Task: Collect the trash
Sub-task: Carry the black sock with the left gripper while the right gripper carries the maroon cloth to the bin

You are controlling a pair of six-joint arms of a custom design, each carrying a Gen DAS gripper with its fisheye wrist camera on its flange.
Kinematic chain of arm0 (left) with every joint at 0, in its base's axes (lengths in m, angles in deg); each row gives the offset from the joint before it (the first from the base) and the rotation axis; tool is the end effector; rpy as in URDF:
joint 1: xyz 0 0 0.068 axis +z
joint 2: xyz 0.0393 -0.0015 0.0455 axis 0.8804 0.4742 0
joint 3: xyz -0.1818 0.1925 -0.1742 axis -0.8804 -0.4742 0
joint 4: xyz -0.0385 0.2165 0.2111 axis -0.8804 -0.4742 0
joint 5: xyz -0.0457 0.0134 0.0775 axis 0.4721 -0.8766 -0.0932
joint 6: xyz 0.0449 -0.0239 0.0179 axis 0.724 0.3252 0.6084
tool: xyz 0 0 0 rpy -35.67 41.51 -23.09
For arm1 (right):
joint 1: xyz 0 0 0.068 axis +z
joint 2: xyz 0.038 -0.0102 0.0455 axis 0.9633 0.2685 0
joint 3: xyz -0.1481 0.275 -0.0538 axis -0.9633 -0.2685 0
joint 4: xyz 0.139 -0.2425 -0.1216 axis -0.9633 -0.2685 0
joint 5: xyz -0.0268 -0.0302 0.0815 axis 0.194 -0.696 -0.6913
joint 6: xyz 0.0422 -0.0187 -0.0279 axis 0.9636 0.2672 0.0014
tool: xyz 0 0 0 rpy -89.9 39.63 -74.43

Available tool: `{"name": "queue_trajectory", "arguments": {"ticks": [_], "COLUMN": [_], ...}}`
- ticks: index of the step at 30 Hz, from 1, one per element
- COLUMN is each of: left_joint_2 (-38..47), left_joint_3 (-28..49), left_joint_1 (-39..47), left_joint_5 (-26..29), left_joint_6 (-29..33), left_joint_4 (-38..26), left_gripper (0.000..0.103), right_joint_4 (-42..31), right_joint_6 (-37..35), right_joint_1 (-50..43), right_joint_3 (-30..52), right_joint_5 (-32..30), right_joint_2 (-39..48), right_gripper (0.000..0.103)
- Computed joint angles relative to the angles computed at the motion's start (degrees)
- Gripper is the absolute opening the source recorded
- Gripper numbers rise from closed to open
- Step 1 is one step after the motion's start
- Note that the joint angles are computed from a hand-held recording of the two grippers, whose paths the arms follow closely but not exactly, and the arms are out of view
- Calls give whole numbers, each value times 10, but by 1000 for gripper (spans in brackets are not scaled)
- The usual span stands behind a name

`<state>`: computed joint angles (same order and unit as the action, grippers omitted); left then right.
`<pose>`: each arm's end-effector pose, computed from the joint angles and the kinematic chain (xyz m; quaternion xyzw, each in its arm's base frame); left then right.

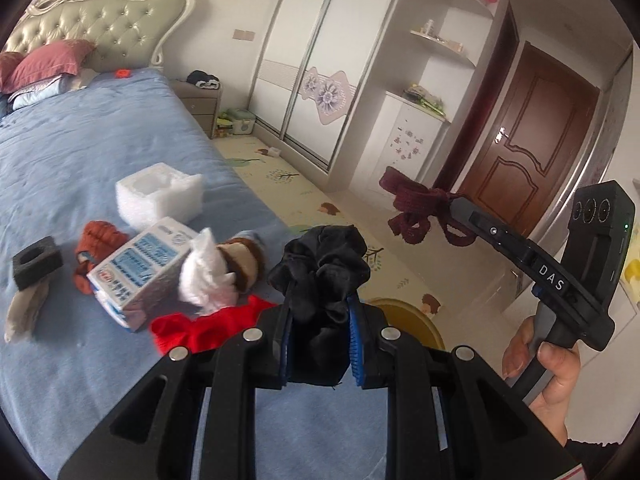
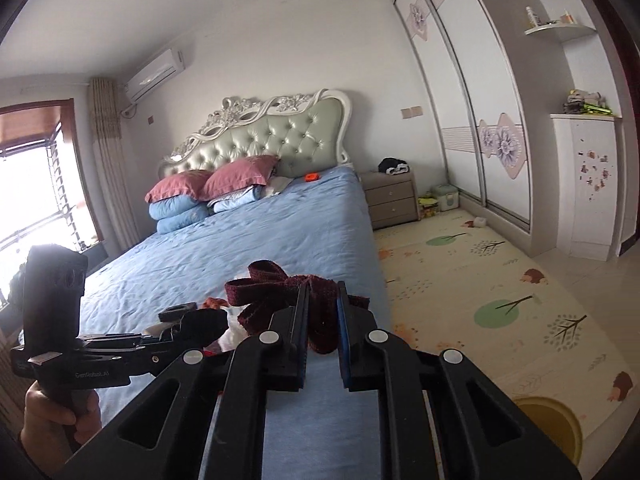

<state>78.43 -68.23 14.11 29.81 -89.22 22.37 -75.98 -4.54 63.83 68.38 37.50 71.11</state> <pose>0.1254 -0.1170 0.1993 -0.0192 0.8912 -0.1587 0.4244 0.2177 -0.0121 0.1986 -0.1991 0.7899 0.3093 0.4906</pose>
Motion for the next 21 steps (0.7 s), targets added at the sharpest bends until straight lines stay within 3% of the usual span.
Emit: {"name": "queue_trajectory", "arguments": {"ticks": [6,10,16,21], "left_joint_2": [264,410,573,700], "left_joint_3": [97,181,314,444], "left_joint_1": [-10,-15,-12,4], "left_joint_5": [67,114,184,247], "left_joint_6": [44,73,102,119], "left_joint_4": [138,179,169,89], "left_gripper": [23,23,23,23], "right_joint_4": [-115,-171,-186,-178], "right_joint_6": [-170,-259,-318,-342], "right_joint_1": [-154,-228,-296,-312], "right_joint_3": [73,124,172,210], "right_joint_5": [-42,-36,-10,33], "right_joint_2": [136,229,323,404], "right_gripper": [13,13,13,13]}}
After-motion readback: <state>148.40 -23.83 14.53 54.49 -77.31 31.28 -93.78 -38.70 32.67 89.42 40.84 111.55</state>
